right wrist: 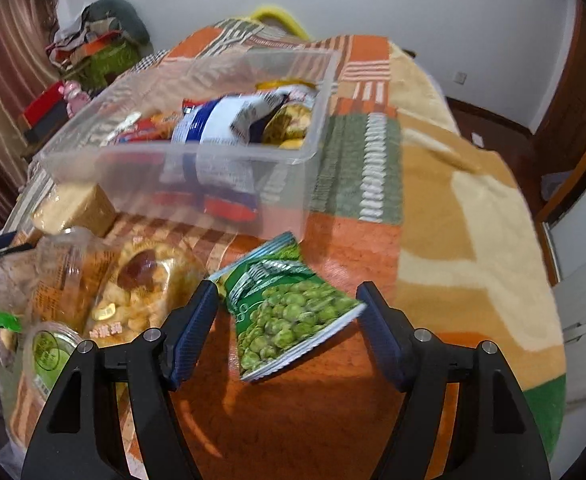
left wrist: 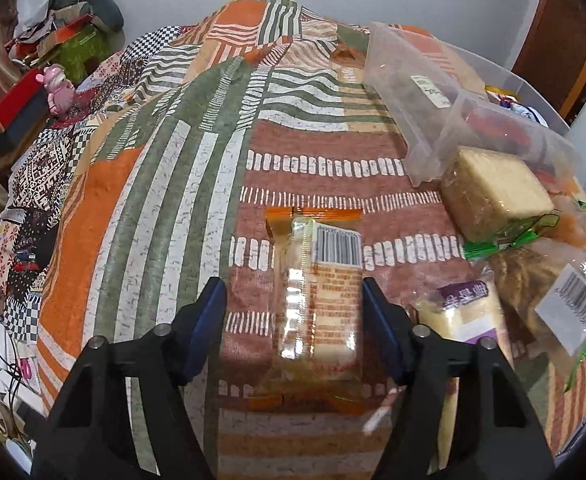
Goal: Organize snacks
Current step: 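Grasp wrapped cake with left tool while right tool grasps green pea bag, then drop wrapped cake into box with left tool while right tool drops pea bag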
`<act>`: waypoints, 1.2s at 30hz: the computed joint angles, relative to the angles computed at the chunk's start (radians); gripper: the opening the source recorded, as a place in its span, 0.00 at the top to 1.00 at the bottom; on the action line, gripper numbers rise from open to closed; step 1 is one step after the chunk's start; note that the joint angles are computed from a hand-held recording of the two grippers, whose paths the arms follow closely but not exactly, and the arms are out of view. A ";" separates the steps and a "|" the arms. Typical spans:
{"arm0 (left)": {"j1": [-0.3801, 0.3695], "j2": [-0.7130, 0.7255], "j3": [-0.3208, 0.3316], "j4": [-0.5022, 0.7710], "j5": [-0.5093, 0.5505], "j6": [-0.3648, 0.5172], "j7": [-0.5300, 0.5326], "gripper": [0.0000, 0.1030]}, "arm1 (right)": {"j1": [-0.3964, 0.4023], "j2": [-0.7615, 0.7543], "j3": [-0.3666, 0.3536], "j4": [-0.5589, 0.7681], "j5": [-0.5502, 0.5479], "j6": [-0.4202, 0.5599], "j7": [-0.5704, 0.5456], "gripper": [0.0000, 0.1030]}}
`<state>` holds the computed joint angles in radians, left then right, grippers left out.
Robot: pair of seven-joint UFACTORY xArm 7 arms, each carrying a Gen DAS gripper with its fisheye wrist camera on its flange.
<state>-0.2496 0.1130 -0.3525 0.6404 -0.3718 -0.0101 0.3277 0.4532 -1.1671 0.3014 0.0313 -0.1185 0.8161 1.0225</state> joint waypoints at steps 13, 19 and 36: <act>0.152 -0.010 -0.176 -0.016 -0.102 -0.036 0.102 0.67 | 0.024 -0.035 0.035 -0.001 -0.015 0.036 0.038 0.71; 0.183 -0.081 -0.266 -0.009 -0.398 -0.021 0.344 0.67 | 0.063 -0.108 0.056 0.017 -0.021 0.112 0.066 0.71; -0.111 -0.185 -0.093 0.099 -0.685 0.008 0.579 0.67 | -0.018 -0.210 0.115 0.129 -0.099 0.175 0.042 0.71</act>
<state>-0.3603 -0.0721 -0.4458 0.7399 -1.0564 -0.0020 0.9069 0.4353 -1.3771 0.4164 0.1599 -0.2172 0.9911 1.0642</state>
